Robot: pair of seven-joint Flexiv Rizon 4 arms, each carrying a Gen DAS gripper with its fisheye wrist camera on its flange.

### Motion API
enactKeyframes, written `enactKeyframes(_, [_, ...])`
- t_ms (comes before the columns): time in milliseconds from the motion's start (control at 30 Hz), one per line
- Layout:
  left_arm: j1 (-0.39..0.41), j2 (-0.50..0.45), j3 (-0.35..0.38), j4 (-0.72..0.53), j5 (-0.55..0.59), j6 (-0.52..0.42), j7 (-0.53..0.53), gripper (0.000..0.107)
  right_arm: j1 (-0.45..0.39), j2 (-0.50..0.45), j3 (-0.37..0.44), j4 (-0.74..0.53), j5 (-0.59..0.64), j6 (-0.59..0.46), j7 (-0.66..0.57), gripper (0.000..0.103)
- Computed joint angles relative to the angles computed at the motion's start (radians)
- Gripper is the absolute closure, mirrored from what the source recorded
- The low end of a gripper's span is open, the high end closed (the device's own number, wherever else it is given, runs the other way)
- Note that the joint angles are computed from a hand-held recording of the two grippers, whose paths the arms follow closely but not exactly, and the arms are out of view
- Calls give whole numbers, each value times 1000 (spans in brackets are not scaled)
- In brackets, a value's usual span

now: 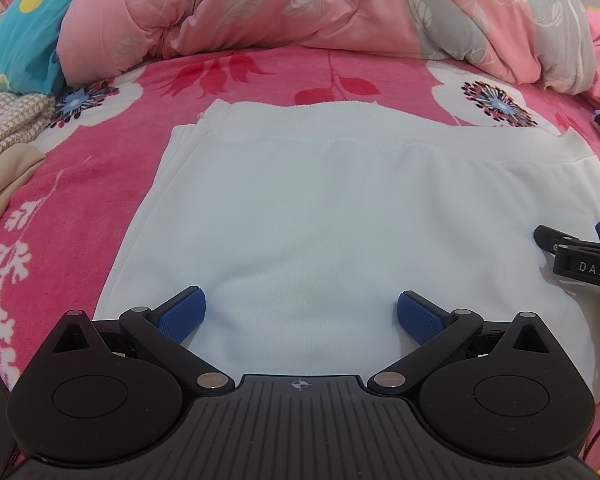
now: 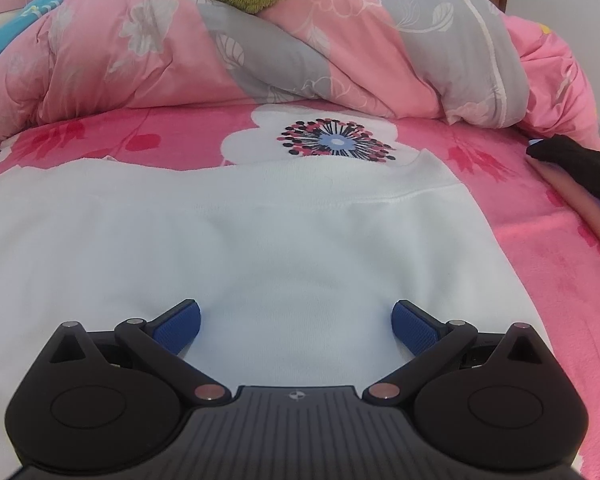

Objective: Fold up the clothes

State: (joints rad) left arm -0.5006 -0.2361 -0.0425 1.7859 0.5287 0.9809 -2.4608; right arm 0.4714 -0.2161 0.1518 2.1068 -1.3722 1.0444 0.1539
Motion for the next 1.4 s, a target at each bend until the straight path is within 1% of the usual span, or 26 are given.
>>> enactKeyframes(433, [-4,-2,3,0,19,10,-3,4,1,-2,0,0,-1,-2,0,0])
enactKeyframes(567, [-4,2,9,12,40,43,-14,4,1,-1,-1,1,-14,-3,12,0])
enactKeyframes(633, [-7,13,17,25,65,74,-44,4,0,-1,-2,3,-25,-1,21,0])
enactKeyframes(733, [-16,33,32,40,140,142,-122,4,-4,-2,-3,3,-36,2,28,0])
enactKeyframes(833, [-40,33,49,9,293,195,-227,4,-7,-1,-5,7,-66,3,55,0])
enactKeyframes(933, [-57,4,56,-54,413,208,-300,4,-11,2,-5,12,-104,3,89,0])
enactKeyframes(1033, [-68,-44,74,-123,481,201,-377,4,-19,3,-3,16,-136,9,118,0])
enactKeyframes(1100, [-79,-77,91,-166,515,192,-425,9,-25,4,-2,17,-151,13,129,0])
enactKeyframes(1133, [-84,-93,99,-182,524,179,-441,10,-28,4,-2,18,-158,16,134,0])
enactKeyframes(1167, [-86,-104,105,-191,522,165,-446,13,-30,4,-2,18,-164,18,138,0])
enactKeyframes(1200, [-85,-114,108,-196,513,154,-447,23,-33,4,-1,18,-171,20,144,0])
enactKeyframes(1267, [-74,-123,111,-185,476,148,-435,36,-37,4,-1,19,-187,24,157,0])
enactKeyframes(1333, [-57,-134,111,-169,411,129,-413,43,-41,4,0,21,-200,25,169,0])
enactKeyframes(1367, [-59,-137,121,-161,401,121,-426,46,-42,4,1,21,-204,26,173,0])
enactKeyframes(1400, [-68,-135,138,-153,420,135,-465,46,-44,4,1,21,-208,27,177,0])
